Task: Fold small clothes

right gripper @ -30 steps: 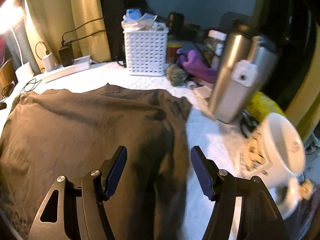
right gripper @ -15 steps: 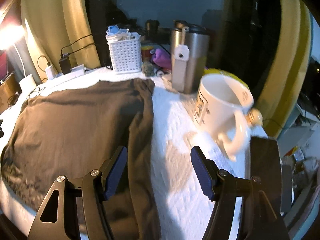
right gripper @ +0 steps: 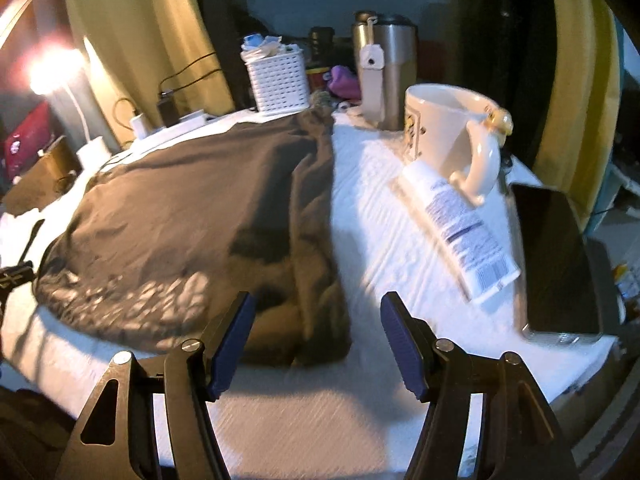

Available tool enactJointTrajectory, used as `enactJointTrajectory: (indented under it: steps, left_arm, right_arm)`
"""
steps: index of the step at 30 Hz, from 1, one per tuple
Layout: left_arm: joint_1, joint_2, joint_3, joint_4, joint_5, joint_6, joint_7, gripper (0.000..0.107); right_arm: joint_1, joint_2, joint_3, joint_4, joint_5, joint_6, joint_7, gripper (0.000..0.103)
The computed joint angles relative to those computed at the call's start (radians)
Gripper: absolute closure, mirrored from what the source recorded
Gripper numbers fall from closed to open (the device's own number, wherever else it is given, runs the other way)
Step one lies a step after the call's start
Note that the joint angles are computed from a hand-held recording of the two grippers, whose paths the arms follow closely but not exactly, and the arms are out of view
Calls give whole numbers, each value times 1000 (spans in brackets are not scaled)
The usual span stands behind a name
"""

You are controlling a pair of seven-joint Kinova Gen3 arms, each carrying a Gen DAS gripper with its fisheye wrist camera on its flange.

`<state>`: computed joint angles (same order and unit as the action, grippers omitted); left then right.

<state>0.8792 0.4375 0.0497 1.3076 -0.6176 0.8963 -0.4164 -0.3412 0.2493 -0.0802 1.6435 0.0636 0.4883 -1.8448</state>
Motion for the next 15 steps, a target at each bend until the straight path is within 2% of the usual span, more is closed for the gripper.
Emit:
enactJointTrajectory:
  steps: [1, 4, 5, 8, 10, 13, 15]
  left_arm:
    - [0, 0, 3, 4, 3, -1, -2, 47]
    - [9, -4, 3, 23, -2, -12, 8, 28]
    - [13, -3, 1, 23, -5, -9, 14, 27]
    - [-2, 8, 18, 11, 17, -5, 3, 27]
    - [-11, 39, 26, -37, 55, 54, -23, 27]
    - [16, 73, 9, -91, 47, 114, -50, 29]
    - [30, 81, 0, -101, 37, 121, -61, 36]
  right_arm:
    - [7, 2, -7, 4, -13, -2, 8, 50]
    - [41, 9, -36, 20, -75, -23, 55, 52]
    - [44, 12, -41, 23, -88, -31, 66, 53]
    - [33, 15, -37, 43, -93, -82, 71, 53]
    - [40, 17, -42, 56, -110, -113, 81, 53]
    - [107, 16, -101, 78, -200, -155, 149, 53]
    - [148, 15, -139, 93, -258, -176, 203, 53]
